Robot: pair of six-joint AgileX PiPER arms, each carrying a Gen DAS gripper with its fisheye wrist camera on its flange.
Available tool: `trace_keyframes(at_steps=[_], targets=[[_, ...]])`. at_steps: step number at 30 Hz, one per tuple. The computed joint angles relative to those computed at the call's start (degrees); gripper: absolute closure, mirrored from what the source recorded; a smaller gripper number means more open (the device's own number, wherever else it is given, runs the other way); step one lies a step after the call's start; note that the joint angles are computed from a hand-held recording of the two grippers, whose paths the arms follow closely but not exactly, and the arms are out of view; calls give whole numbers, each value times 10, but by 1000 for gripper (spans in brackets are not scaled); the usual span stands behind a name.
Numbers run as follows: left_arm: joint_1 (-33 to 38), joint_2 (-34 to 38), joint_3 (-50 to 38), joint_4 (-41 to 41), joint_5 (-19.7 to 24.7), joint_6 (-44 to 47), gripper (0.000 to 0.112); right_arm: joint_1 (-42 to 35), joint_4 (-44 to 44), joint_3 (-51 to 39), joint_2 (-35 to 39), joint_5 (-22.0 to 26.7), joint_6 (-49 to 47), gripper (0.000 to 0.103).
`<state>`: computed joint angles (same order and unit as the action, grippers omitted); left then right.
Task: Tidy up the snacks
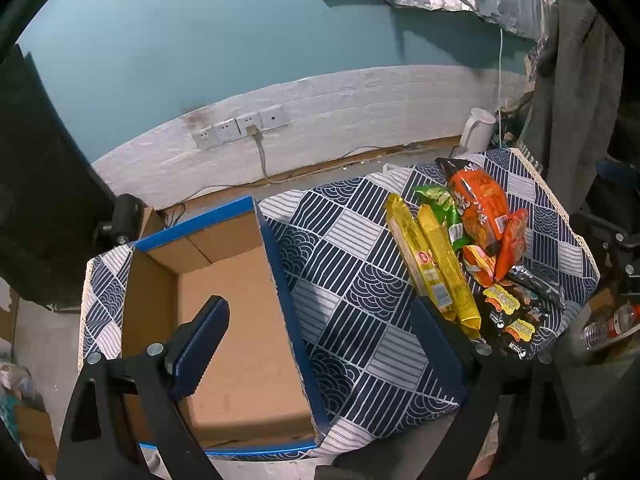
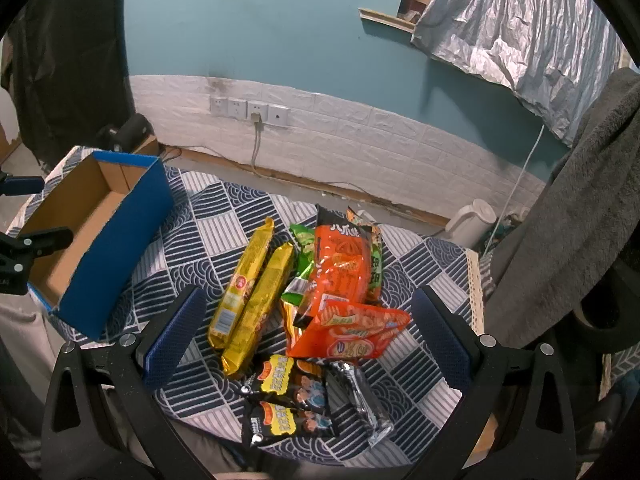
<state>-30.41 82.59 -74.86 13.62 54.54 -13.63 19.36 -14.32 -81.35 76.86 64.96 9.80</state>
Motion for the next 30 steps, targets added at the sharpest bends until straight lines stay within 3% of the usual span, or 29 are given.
trace_keyframes(at_steps=[30], targets=[[-4, 3, 5, -1, -1, 1, 19, 1, 1, 1, 0, 1, 1, 3]])
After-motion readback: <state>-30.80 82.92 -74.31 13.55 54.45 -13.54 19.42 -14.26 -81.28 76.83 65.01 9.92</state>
